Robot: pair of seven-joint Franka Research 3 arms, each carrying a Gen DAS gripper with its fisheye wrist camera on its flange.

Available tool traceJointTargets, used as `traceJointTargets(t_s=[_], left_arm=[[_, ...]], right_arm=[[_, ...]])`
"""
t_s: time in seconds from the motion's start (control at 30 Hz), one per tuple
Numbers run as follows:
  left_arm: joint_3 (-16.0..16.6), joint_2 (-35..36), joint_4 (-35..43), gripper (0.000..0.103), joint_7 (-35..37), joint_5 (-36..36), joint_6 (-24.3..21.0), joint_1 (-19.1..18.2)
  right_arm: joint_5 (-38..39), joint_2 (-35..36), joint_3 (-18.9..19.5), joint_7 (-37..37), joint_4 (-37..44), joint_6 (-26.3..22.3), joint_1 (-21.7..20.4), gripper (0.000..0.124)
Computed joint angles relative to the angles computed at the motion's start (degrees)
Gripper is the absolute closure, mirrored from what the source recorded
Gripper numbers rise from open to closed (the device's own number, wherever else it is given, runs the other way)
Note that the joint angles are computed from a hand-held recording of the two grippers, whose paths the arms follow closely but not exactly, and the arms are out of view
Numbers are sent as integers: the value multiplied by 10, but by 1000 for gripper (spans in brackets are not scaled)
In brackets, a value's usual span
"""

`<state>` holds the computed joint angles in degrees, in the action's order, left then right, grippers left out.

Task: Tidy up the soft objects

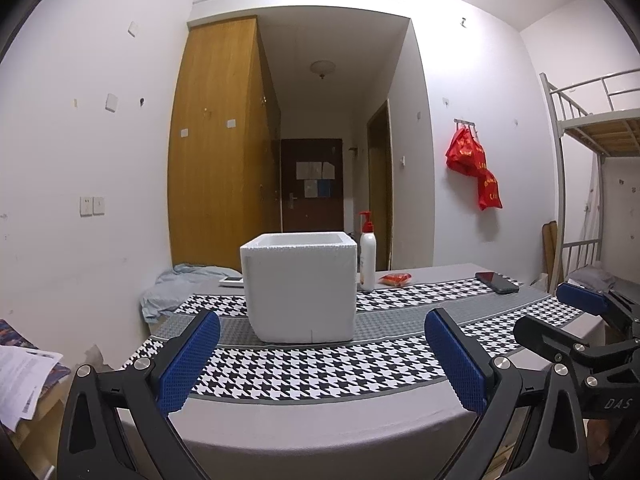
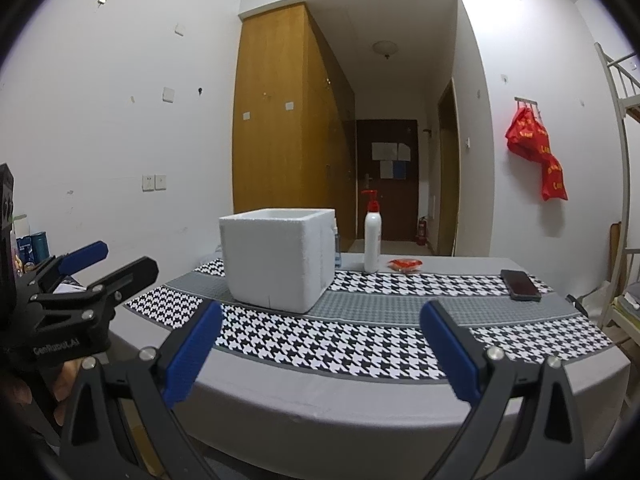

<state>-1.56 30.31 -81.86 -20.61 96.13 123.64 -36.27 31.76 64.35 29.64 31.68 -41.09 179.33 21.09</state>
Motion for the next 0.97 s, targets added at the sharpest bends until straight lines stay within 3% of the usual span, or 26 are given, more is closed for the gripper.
traceJointTargets(t_s=[0.47, 0.6, 0.97], left_arm=[[-3, -3, -5, 1, 8, 2, 3, 1], [-3, -4, -6, 1, 8, 1, 7, 3], [-3, -5, -6, 1, 7, 4, 14, 3]], right_arm=[[6, -11, 38, -30, -30, 14, -21, 23], [2, -5, 11, -4, -12, 3, -8, 23], [1, -4, 4, 3, -7, -2, -4, 23]])
